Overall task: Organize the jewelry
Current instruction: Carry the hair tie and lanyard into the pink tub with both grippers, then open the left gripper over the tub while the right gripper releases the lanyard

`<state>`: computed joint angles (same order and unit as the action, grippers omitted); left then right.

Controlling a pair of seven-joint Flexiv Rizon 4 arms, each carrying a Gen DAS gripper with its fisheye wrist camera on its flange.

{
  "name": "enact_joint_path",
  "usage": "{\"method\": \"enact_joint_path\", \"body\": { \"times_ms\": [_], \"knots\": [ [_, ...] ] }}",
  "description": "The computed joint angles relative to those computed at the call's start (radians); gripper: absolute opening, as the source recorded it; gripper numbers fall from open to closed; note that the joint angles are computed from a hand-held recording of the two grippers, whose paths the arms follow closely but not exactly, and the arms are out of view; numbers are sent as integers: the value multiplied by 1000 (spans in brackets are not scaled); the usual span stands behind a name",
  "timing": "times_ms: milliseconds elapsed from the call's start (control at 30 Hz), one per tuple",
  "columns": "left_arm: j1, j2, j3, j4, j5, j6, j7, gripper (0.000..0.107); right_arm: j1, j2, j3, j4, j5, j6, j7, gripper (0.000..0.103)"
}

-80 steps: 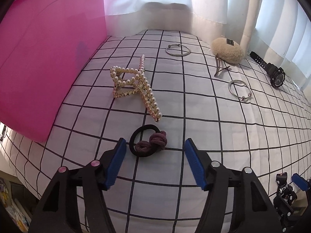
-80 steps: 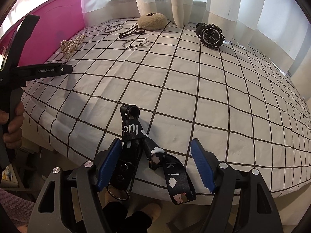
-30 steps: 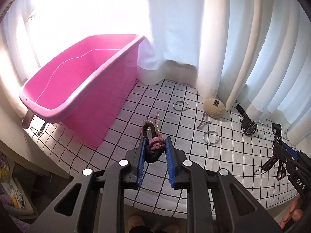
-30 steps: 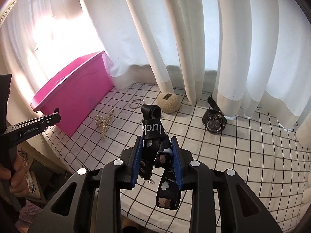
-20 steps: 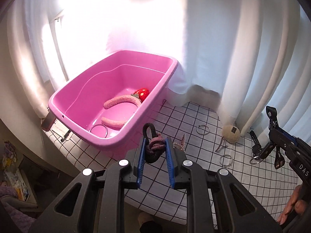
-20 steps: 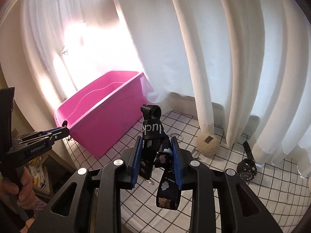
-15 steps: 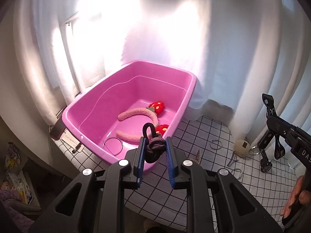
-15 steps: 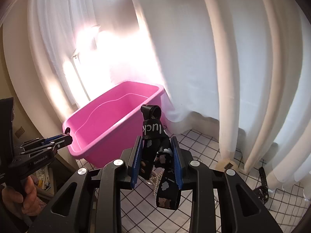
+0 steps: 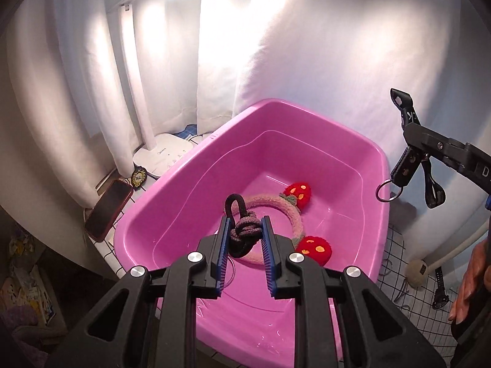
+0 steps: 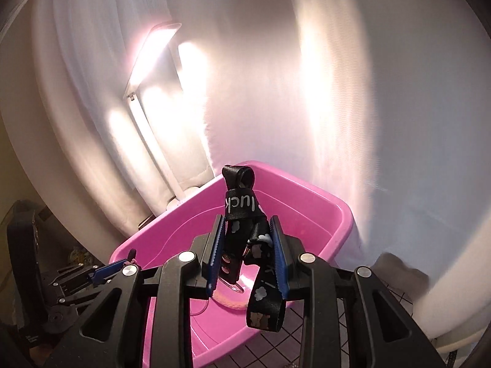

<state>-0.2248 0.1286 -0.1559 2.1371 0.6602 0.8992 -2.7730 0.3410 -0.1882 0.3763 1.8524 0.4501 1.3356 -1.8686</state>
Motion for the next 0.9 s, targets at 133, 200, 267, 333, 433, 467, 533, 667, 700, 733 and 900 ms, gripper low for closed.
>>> {"method": "enact_joint_path", "body": {
  "times_ms": [133,200,267,333,433,467,533,667,700,733,900],
  "knots": [
    [15,-56,25,-8,-38,14,18,20,45,-85,-35,-68,-119,-68,83,29],
    [16,-85,39,-12,-67,18,32,20,56,-131,-47,-106,-175,-111,116,29],
    [14,-109,56,-13,-100,21,48,20,67,-166,-55,-134,-230,-163,147,29],
    [12,-136,70,-15,-144,20,72,20,77,-207,-64,-174,-279,-230,178,29],
    [14,-170,97,5,-246,55,130,21,81,-277,-63,-266,-310,-365,216,29],
    [15,-177,104,14,-278,64,149,21,85,-293,-67,-288,-321,-407,231,29],
    [12,-186,112,13,-300,48,165,21,92,-323,-75,-330,-335,-470,259,29],
    [8,-195,122,6,-327,18,192,25,112,-354,-89,-370,-368,-531,294,28],
    [11,-199,126,11,-340,23,205,28,116,-358,-92,-374,-374,-536,302,28],
    [12,-204,128,11,-352,20,213,30,121,-362,-94,-380,-381,-540,311,28],
    [8,-207,133,0,-368,-5,222,64,111,-365,-97,-386,-382,-563,320,29]
  ]
}}
